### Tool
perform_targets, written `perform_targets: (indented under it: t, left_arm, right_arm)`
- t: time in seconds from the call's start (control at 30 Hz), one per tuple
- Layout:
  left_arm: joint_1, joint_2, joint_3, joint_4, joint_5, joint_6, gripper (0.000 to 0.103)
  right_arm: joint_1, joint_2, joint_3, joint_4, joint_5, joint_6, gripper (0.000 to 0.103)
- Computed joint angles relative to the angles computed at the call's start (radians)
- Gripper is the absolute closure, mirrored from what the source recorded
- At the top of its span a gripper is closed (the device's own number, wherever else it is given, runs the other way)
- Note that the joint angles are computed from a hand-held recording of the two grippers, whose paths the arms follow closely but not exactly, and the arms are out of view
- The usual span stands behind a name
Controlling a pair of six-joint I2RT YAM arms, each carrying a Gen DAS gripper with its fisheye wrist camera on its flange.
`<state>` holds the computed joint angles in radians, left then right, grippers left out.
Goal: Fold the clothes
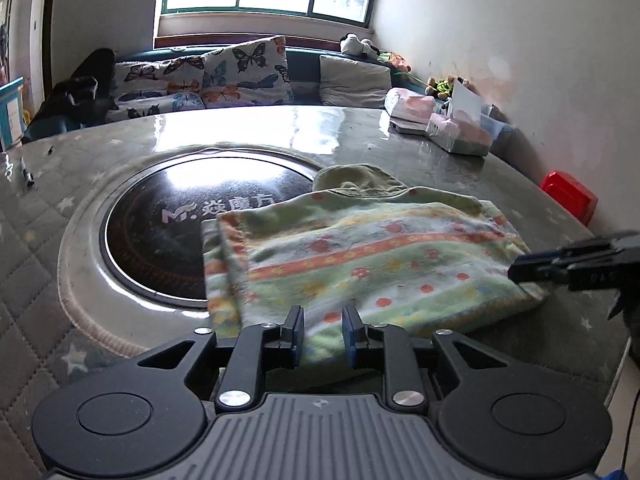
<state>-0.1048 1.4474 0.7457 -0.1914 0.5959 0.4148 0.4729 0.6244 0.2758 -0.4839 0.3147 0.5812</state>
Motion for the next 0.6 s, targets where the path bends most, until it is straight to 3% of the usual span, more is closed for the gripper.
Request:
perform_targets:
  t: [0.2, 0.6]
  left_arm:
    - [-0.022, 0.074, 0.105, -0.015, -0.041, -0.04, 0.08]
    - [-0.174, 0.329, 0.369, 0.01, -0.147, -0.162, 0.081]
  right_arm:
    - [-0.071, 0.027, 0.031, 0.025, -0.026, -0.075, 0.076]
    - [-0.321, 0.402, 0.111, 0.383, -0.174, -0.257, 0.076]
